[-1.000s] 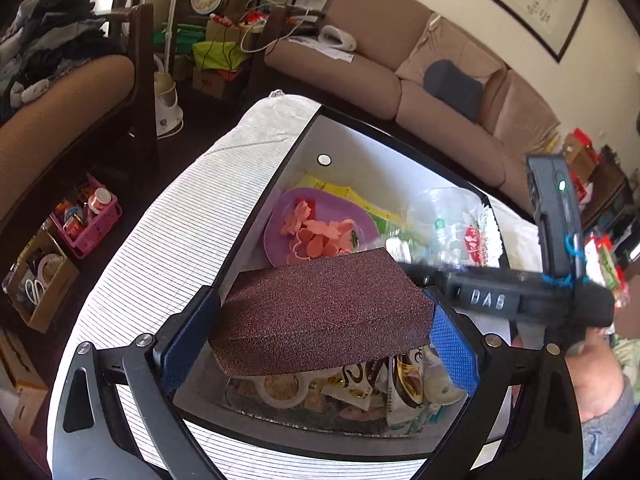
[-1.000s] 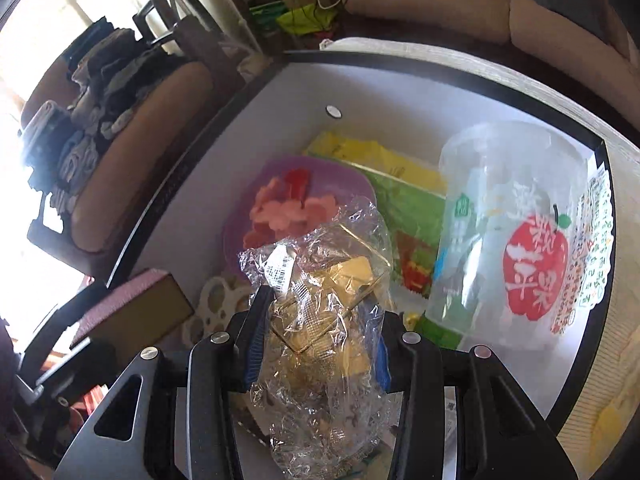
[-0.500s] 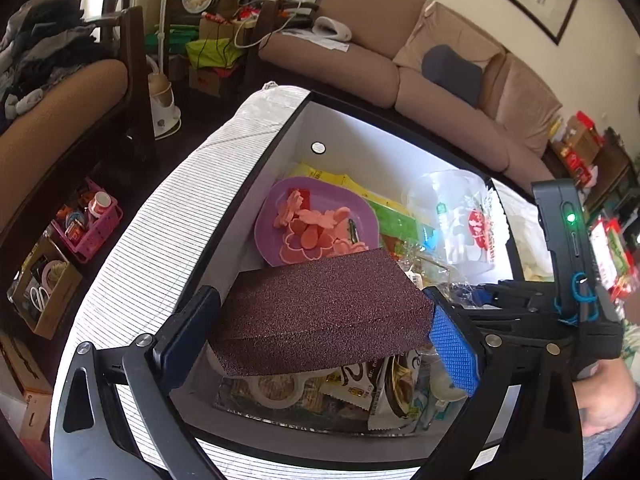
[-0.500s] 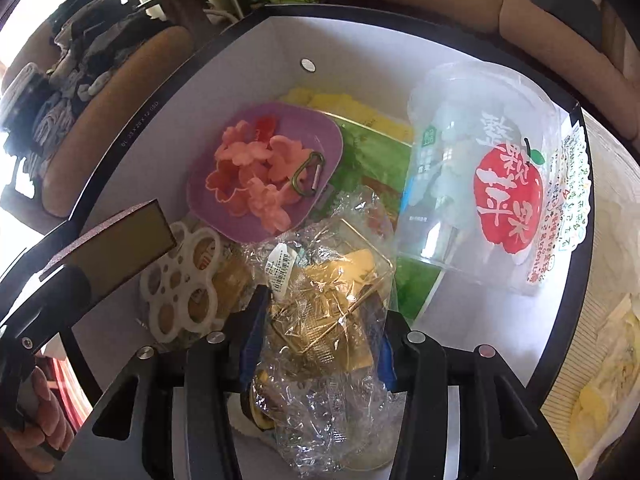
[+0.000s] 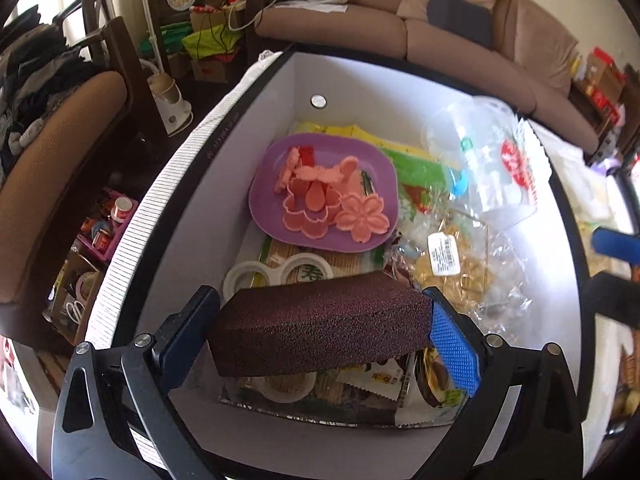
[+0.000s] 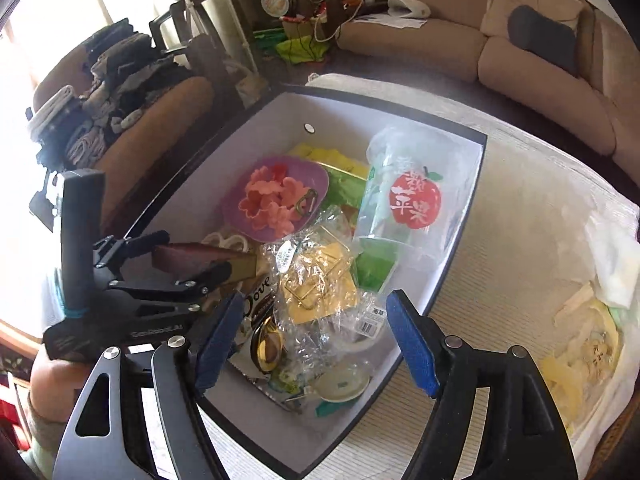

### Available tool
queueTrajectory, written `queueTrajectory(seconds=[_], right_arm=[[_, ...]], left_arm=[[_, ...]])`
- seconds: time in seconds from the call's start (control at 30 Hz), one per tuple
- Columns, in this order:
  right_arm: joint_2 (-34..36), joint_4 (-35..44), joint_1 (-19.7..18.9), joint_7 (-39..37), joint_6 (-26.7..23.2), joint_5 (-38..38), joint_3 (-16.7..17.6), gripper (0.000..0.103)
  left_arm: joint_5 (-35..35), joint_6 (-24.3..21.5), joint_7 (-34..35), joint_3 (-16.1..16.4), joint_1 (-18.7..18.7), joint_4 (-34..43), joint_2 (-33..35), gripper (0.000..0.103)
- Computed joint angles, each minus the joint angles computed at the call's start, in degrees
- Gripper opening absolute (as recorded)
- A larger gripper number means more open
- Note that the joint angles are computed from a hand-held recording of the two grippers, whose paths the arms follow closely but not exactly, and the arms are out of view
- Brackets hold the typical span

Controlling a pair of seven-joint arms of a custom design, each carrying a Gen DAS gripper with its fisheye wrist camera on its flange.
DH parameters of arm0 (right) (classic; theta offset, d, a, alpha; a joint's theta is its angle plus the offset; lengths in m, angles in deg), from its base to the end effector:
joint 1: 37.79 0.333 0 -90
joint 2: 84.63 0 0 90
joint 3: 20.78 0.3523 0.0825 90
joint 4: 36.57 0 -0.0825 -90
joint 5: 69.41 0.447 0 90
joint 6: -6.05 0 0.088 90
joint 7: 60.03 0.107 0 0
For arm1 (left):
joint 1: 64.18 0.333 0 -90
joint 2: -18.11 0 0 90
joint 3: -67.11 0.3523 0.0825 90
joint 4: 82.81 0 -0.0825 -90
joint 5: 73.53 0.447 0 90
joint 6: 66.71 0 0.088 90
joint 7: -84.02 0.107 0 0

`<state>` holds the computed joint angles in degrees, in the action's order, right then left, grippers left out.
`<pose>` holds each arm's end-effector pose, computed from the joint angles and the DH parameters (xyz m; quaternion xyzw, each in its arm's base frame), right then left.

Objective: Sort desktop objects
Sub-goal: 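Carry the sponge and the snack bag over the white box with both grippers, then lower the sponge and snack bag into the box and open both grippers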

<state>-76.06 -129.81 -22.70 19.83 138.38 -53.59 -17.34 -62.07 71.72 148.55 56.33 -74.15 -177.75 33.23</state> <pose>0.6807 0.2307 0.6118 -0.7887 0.5422 -0.0744 0.2801 0.7040 -0.2504 0.5266 -0.6788 0.6889 -0.2069 0.1477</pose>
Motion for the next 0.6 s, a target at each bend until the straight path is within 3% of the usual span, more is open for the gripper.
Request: queueTrajectory(seconds=[0.13,0.43,0.6], right_arm=[[-1.88,-1.77,-0.35,0.31,1.74,-0.12,-0.35,0.077],[-3.55,-4.09,-1.37,-0.65,2.22,3.67,-0.38,0.078],[-4.56,-5.72,-1.4,-1.1,3.42,4.57,-0.35,0.078]], left_arm=[[-5.69,-0.65,1.77,-1.21,1.12,0.4,0.17,0.1],[-5.07,-0.73,0.08,-0.41,1.07,0.13,-0.7,0.101],[-8.2,3.24,1.27,-0.86,2.11,-1.93,-2.58,0.101]])
